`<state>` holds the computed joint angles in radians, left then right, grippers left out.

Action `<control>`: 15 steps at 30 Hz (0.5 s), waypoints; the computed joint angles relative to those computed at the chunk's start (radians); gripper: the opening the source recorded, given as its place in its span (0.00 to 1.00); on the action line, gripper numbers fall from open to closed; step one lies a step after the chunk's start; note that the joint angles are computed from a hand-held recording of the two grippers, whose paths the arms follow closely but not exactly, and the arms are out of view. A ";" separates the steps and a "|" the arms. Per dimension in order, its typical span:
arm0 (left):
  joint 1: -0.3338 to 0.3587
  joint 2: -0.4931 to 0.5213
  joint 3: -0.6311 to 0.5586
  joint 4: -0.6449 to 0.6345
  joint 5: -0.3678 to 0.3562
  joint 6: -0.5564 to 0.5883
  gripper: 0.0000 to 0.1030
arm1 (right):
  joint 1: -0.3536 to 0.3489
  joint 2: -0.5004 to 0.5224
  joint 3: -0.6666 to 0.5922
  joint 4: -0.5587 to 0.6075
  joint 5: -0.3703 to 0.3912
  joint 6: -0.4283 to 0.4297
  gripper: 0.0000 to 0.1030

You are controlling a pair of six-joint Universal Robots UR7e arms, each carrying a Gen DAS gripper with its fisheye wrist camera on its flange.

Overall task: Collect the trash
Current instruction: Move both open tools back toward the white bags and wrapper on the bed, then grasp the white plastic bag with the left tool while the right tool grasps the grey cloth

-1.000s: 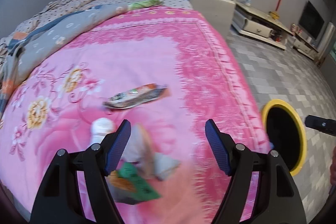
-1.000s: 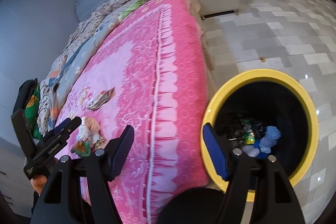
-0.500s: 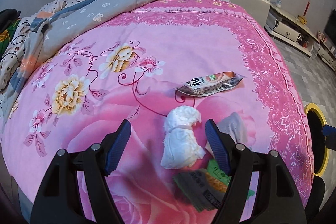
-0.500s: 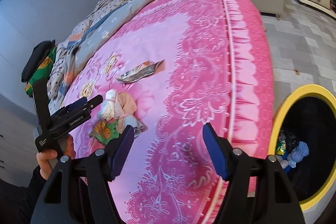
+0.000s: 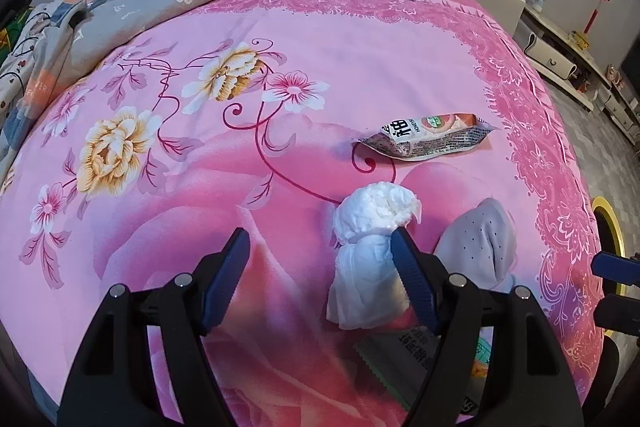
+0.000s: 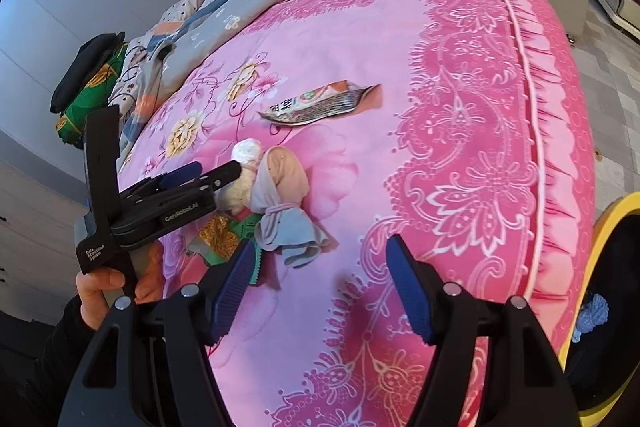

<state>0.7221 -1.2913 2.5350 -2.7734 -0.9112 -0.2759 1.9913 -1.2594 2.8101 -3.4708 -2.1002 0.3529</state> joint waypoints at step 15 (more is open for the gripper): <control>0.115 0.058 -0.047 -0.084 -0.186 0.109 0.47 | -0.039 0.176 -0.094 -0.007 0.006 -0.112 0.63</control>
<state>0.8370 -1.2333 2.4877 -2.8573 -1.0969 -0.1671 1.9522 -1.0835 2.7160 -3.4774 -2.0945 0.2411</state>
